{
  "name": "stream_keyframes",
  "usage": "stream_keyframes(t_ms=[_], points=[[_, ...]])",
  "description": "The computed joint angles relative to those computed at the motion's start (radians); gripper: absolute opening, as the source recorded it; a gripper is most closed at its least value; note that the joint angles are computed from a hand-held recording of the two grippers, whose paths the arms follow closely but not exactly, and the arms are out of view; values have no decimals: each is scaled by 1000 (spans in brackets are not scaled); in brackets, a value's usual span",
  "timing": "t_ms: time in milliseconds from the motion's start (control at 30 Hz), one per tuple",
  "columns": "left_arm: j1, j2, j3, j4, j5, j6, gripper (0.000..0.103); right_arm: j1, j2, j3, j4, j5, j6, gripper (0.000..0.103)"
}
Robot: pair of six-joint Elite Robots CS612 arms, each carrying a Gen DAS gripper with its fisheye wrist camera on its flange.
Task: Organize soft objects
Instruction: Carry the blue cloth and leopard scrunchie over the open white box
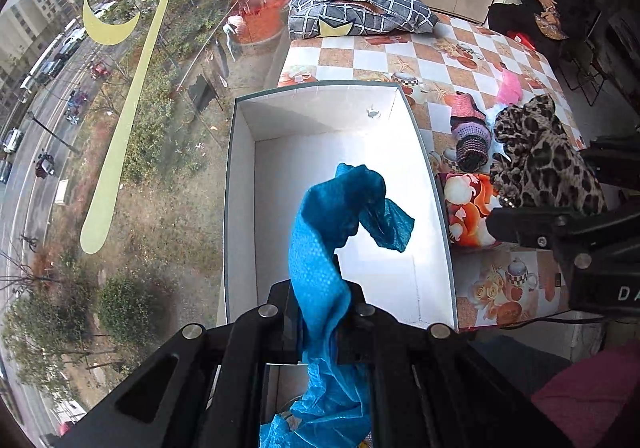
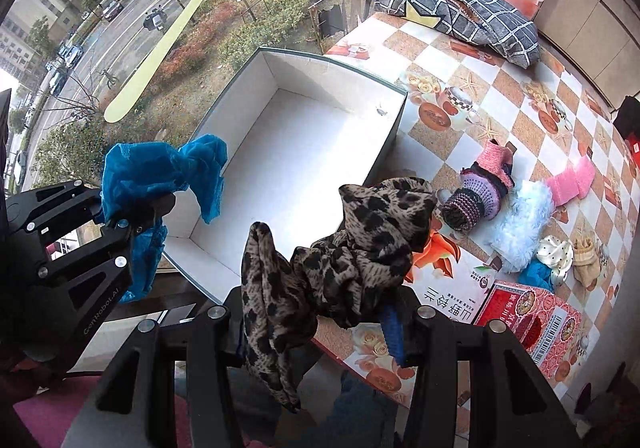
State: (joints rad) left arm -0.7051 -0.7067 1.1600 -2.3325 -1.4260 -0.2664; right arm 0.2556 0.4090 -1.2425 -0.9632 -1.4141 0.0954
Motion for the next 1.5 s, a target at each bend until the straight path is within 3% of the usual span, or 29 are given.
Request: stream_keyframes(t_ms=[267,1500], points=[[5,2,7,21,-4,-15,9,19,-11,33,17,1,-33,50],[6,12,-1,30,-30,-7,9,26,-26,60,43,-19,-53,50]])
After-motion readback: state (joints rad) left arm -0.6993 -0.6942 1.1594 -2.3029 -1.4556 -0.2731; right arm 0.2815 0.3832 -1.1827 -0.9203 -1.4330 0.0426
